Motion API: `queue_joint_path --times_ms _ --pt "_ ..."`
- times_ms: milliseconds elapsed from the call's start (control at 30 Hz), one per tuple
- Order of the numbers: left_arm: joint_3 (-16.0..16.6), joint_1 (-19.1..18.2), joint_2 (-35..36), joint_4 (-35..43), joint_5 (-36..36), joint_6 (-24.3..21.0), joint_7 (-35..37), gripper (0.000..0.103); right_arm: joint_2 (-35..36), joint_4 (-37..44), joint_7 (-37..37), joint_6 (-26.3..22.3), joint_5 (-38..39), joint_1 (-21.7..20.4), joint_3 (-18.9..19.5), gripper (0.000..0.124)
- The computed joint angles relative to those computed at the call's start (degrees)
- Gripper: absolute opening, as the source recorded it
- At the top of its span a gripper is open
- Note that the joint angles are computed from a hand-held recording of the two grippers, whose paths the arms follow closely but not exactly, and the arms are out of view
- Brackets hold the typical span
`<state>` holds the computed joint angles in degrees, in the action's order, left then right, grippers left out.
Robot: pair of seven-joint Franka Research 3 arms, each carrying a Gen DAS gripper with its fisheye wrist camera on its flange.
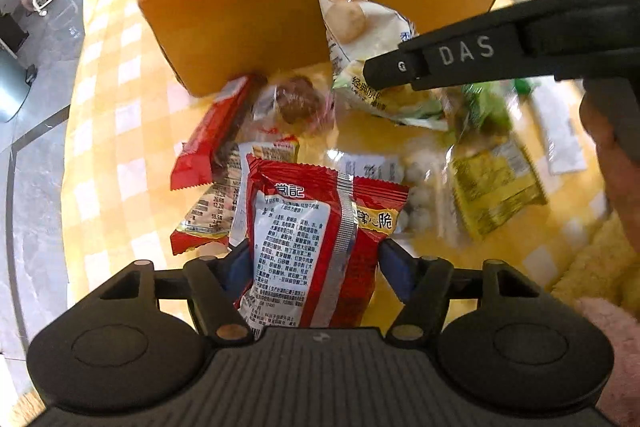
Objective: Organize snacks
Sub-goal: 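Carry both bags into the orange box and open both tools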
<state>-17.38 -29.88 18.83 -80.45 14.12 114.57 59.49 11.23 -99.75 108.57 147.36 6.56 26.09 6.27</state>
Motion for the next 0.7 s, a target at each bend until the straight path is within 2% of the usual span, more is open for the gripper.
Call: queue_joint_path --times_ms 100,233,367,600,700 --pt "0.18 0.23 -3.28 -3.34 0.75 2.61 -1.96 0.076 -2.25 -1.77 1.37 1.61 -1.93 0.47 -0.28 0.020" --pt "-0.03 0.33 -6.61 -5.41 2.17 4.26 -4.59 0.076 -5.97 -4.60 2.77 3.67 -2.50 0.20 0.11 0.020" --pt "-0.13 0.75 -8.72 -6.25 3.82 6.00 -6.56 0.076 -9.40 -6.93 5.36 4.95 -6.28 -0.17 0.56 0.020" --pt "-0.03 0.68 -8.58 -2.52 7.52 7.43 -9.06 0.076 -13.69 -8.35 5.50 5.26 -9.89 -1.91 1.86 0.019" --pt "0.27 0.46 -6.92 1.93 8.75 6.26 -8.63 0.076 -14.21 -7.39 4.55 4.18 -10.32 -2.64 2.03 0.019"
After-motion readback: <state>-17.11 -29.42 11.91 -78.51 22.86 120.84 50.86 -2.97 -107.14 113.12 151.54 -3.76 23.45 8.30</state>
